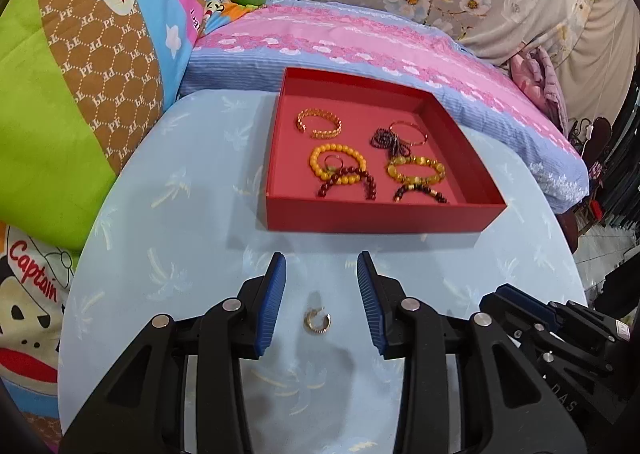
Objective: Organize jewelry
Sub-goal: 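Grasp a gold hoop earring with the right tool while the left grasps another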
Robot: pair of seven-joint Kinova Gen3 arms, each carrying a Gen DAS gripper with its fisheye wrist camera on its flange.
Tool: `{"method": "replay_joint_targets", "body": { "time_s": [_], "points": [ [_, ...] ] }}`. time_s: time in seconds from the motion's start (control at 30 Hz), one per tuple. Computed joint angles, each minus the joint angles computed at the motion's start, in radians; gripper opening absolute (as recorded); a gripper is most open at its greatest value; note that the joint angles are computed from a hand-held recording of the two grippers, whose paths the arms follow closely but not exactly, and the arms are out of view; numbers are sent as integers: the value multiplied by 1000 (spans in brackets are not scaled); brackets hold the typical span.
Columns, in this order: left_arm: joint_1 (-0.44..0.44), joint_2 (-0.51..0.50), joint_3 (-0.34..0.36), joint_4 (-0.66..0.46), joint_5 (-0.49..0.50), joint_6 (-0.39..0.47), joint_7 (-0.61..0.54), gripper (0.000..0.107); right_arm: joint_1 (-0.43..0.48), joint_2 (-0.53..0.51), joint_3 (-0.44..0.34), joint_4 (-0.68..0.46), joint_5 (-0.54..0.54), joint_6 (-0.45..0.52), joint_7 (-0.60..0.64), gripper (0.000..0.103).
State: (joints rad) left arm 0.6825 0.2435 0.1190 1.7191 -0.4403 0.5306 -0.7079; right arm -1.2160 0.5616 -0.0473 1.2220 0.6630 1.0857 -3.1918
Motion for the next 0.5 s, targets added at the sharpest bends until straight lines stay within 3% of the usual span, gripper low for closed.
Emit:
{"method": "replay_joint_targets", "body": {
  "time_s": [0.1, 0.2, 0.5],
  "points": [
    [20, 3, -6, 18, -26, 4, 26, 35, 2, 15, -8, 2, -14, -12, 3, 19],
    [14, 4, 0, 36, -16, -6, 24, 35, -3, 30, -4, -4, -22, -15, 7, 28],
    [10, 11, -2, 65, -5, -18, 30, 36, 6, 68, 8, -36, -57, -20, 49, 29]
  ]
}}
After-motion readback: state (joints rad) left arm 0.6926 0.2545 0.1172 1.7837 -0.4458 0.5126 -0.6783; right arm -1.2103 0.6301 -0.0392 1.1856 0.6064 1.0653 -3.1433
